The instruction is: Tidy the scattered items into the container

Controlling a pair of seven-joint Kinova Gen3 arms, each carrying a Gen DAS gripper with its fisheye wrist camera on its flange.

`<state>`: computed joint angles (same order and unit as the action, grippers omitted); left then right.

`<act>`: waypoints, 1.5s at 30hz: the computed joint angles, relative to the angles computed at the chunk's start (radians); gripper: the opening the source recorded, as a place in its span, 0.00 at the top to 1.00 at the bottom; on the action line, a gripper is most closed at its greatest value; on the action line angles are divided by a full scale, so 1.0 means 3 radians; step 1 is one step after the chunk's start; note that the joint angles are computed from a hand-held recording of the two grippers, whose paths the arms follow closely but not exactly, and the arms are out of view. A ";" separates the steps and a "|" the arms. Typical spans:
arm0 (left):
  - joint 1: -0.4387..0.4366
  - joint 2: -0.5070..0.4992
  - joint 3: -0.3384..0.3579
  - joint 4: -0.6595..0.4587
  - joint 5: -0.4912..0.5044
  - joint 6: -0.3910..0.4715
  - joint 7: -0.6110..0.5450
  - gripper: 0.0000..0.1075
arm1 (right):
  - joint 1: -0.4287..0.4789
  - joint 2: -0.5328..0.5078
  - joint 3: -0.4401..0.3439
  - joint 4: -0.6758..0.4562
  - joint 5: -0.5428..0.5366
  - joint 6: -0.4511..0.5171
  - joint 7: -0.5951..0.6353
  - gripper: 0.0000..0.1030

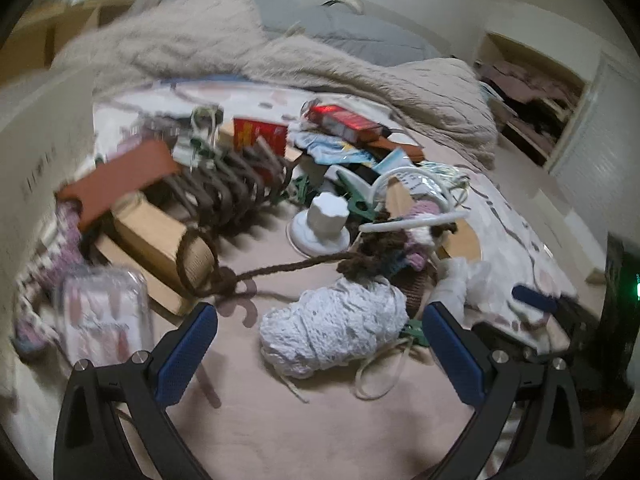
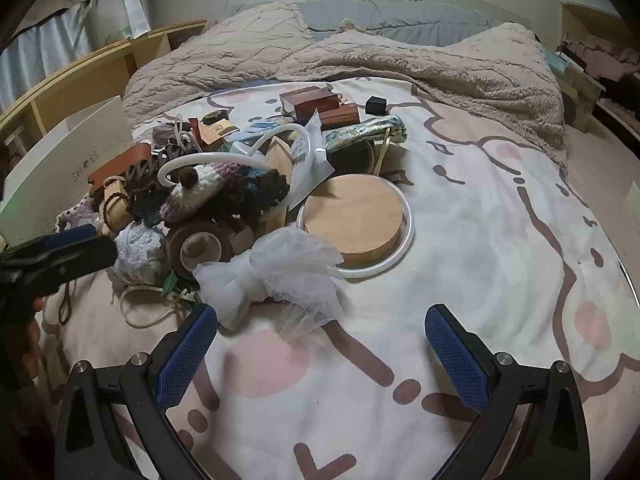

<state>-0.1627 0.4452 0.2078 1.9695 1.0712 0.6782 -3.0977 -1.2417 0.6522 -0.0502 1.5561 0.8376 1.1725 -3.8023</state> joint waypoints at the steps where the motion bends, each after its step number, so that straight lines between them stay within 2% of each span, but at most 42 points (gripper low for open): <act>1: 0.0027 0.0031 -0.0025 -0.0044 -0.0066 0.0054 0.0127 0.04 | -0.0001 -0.0005 0.0001 0.0016 0.0010 -0.0022 -0.0019 0.00; 3: 0.0061 0.0077 -0.0033 -0.0087 -0.0143 0.0094 0.0290 0.04 | -0.0004 -0.0012 0.0001 0.0041 0.0033 -0.0056 -0.0041 0.00; 8: 0.0120 0.0117 0.0007 -0.0070 -0.0223 -0.0011 0.0481 0.04 | -0.0002 -0.0013 0.0004 0.0054 0.0067 -0.0070 -0.0043 0.00; 12: 0.0077 0.0133 0.0082 -0.0038 -0.0185 -0.0090 0.0459 0.06 | -0.0039 -0.0012 0.0018 0.0052 0.0116 -0.0010 -0.0068 0.00; 20: 0.0007 0.0158 0.0106 -0.0103 -0.0279 -0.0010 0.0426 0.22 | -0.0023 -0.0004 0.0000 -0.0006 0.0220 0.0074 0.0015 0.00; 28: -0.0008 0.0018 0.0118 -0.0002 -0.0320 -0.0128 0.0128 0.24 | 0.0040 0.0055 -0.0003 -0.0117 0.0245 0.0020 0.0386 0.00; 35: -0.0022 -0.0161 0.0074 0.0075 -0.0566 -0.0225 -0.0179 0.24 | 0.0101 0.0037 0.0019 -0.0064 0.0237 -0.0215 0.0549 0.00; 38: -0.0055 -0.0205 0.0058 0.0115 -0.0670 -0.0227 -0.0350 0.24 | 0.0130 0.0048 0.0022 -0.0089 0.0197 -0.0255 0.0659 0.10; 40: -0.0073 -0.0174 0.0024 0.0053 -0.0847 -0.0052 -0.0385 0.24 | 0.0153 0.0065 0.0026 -0.0115 0.0149 -0.0281 0.0738 0.14; 42: -0.0099 -0.0163 0.0038 0.0059 -0.0897 0.0003 -0.0518 0.24 | 0.0173 0.0077 0.0031 -0.0135 0.0102 -0.0314 0.0814 0.15; 45: -0.0102 -0.0162 0.0050 0.0124 -0.0850 -0.0061 -0.0662 0.24 | 0.0210 0.0111 0.0039 -0.0178 0.0014 -0.0358 0.0943 0.16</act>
